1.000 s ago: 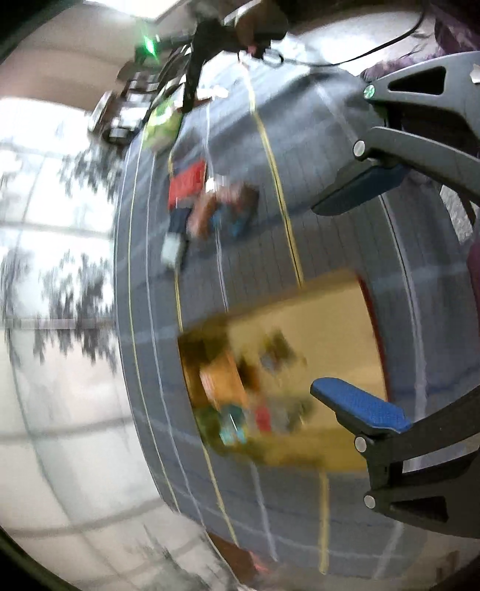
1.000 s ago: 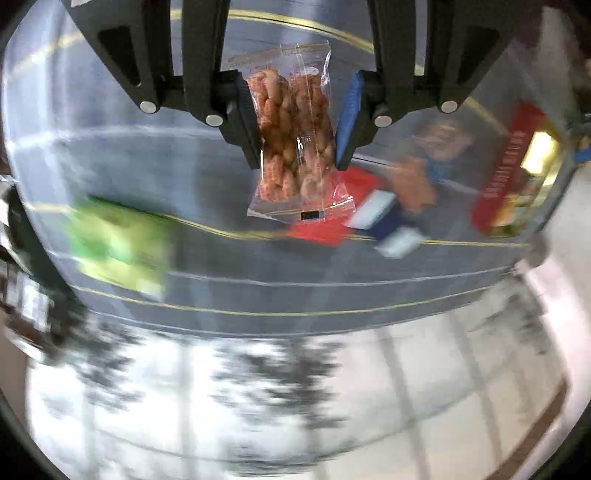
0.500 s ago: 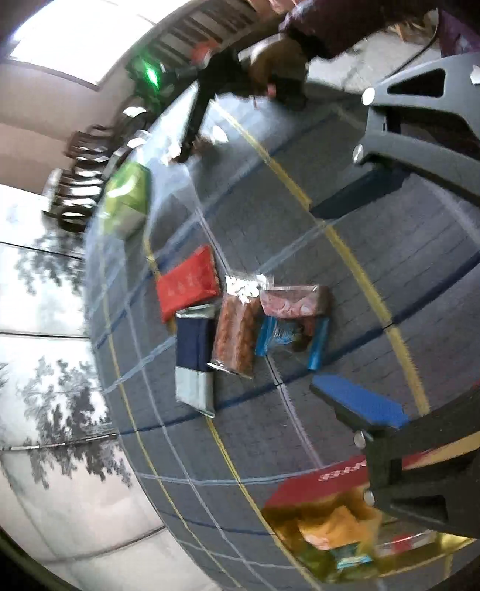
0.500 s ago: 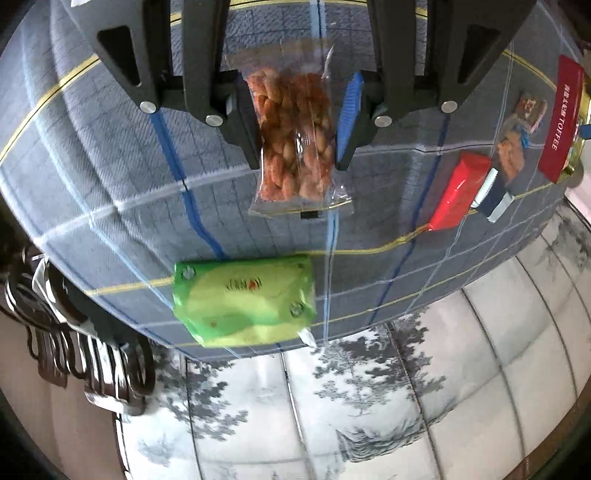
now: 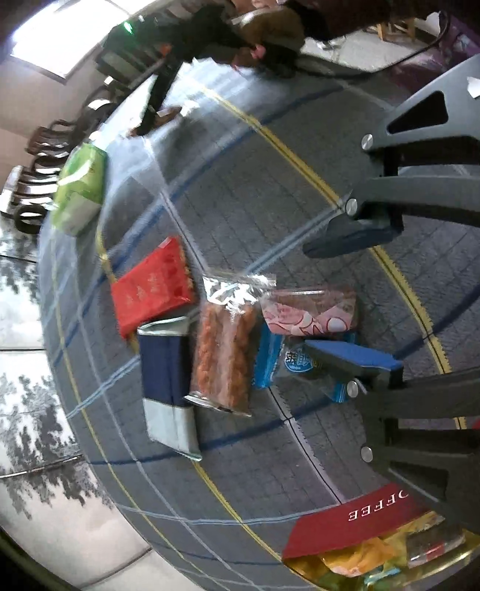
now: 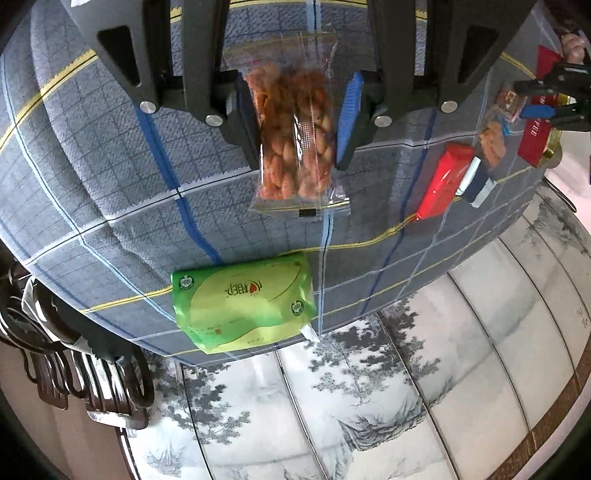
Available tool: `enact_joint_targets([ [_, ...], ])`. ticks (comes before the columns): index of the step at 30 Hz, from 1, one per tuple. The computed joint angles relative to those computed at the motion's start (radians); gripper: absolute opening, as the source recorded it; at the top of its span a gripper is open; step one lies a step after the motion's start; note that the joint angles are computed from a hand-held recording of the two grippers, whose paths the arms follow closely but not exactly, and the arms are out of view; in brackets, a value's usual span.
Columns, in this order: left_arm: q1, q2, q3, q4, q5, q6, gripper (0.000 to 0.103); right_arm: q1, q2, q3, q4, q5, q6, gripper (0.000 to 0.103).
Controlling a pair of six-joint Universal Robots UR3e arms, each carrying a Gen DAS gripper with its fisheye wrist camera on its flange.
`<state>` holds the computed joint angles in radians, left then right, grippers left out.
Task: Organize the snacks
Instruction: 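Grasp the pink packet with the left gripper while the right gripper holds the peanut bag, then lower the pink packet into the gold tin and open the left gripper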
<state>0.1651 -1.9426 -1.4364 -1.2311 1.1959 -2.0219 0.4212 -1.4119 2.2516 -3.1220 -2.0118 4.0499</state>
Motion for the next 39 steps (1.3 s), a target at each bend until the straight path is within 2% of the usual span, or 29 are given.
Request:
enact_joint_targets([
  [3, -0.007, -0.007, 0.003, -0.002, 0.002, 0.008, 0.037, -0.001, -0.002, 0.016, -0.028, 0.001, 0.004, 0.04],
  [4, -0.01, -0.004, -0.007, 0.013, 0.002, 0.005, 0.033, 0.0, -0.002, 0.018, -0.032, 0.0, 0.006, 0.04],
  [5, -0.013, 0.003, -0.025, 0.043, 0.004, 0.0, 0.019, -0.001, -0.003, 0.019, -0.035, 0.001, 0.006, 0.04],
  [9, -0.006, 0.043, -0.106, 0.132, 0.001, -0.076, 0.018, -0.006, -0.004, 0.011, -0.017, 0.011, 0.006, 0.04],
  [13, 0.071, 0.134, -0.183, 0.073, -0.062, -0.099, 0.018, -0.01, -0.005, 0.004, 0.002, 0.012, 0.014, 0.04],
  [18, 0.227, 0.367, -0.345, -0.054, -0.146, 0.013, 0.018, -0.013, 0.003, -0.031, 0.071, 0.013, 0.023, 0.04],
  [22, 0.364, 0.465, -0.35, -0.212, -0.176, 0.108, 0.018, -0.011, 0.006, -0.05, 0.114, 0.005, 0.037, 0.04],
  [24, 0.43, 0.461, -0.302, -0.285, -0.189, 0.138, 0.018, -0.01, 0.01, -0.062, 0.135, 0.002, 0.041, 0.04],
  [27, 0.509, 0.426, -0.222, -0.331, -0.204, 0.15, 0.018, -0.01, 0.009, -0.069, 0.157, 0.0, 0.044, 0.04],
  [33, 0.621, 0.293, -0.093, -0.224, -0.212, 0.088, 0.019, -0.006, 0.012, -0.091, 0.201, -0.009, 0.047, 0.04],
  [39, 0.647, 0.152, -0.019, -0.084, -0.187, -0.003, 0.018, -0.002, 0.018, -0.117, 0.243, -0.018, 0.047, 0.04],
])
